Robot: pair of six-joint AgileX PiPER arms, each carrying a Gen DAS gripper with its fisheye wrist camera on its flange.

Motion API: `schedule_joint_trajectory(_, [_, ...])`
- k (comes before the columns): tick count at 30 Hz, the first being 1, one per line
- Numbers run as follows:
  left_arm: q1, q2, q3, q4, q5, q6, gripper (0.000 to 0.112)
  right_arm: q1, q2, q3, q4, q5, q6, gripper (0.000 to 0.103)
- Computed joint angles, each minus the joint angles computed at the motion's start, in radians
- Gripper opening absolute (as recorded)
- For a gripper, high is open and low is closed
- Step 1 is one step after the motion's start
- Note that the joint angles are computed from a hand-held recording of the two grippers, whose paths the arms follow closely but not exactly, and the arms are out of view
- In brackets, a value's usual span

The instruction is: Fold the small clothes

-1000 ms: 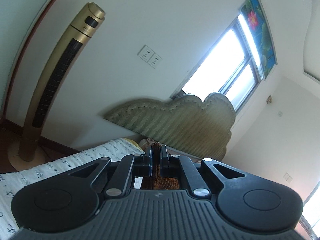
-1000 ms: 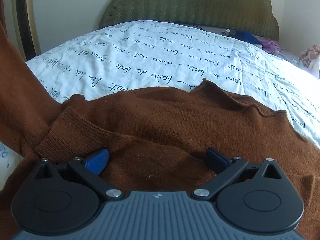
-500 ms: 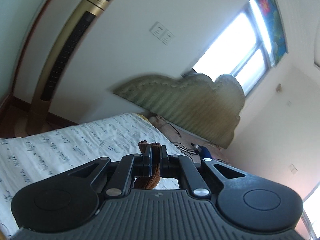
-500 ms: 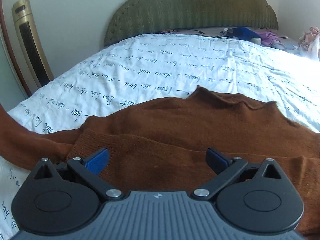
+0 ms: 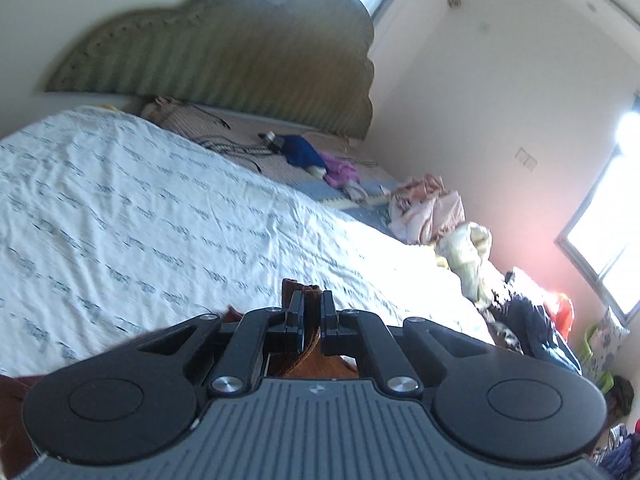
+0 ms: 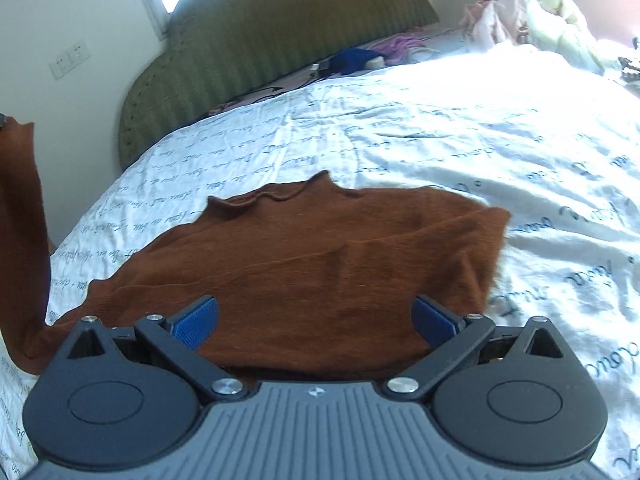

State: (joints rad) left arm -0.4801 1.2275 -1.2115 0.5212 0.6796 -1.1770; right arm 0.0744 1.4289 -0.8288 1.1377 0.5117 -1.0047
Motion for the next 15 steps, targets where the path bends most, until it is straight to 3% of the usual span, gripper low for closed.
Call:
schedule_joint_trajectory(5, [-0.165,0.273,-0.064,0.276,-0.049,-0.308,0.007,-0.130,-0.008,0.011,-0.014,0.056,-0.032,0.103])
schedule_joint_trajectory(11, [-0.235,0.470,-0.151,0.339,-0.116,-0.433,0.007,-0.223,0.000,-0.015,-0.073,0.091,-0.030,0.103])
schedule_joint_trajectory(15, [-0.229,0.538,-0.181,0.292,-0.153,-0.406,0.008,-0.260,0.008,-0.022,-0.070,0.098,-0.044,0.103])
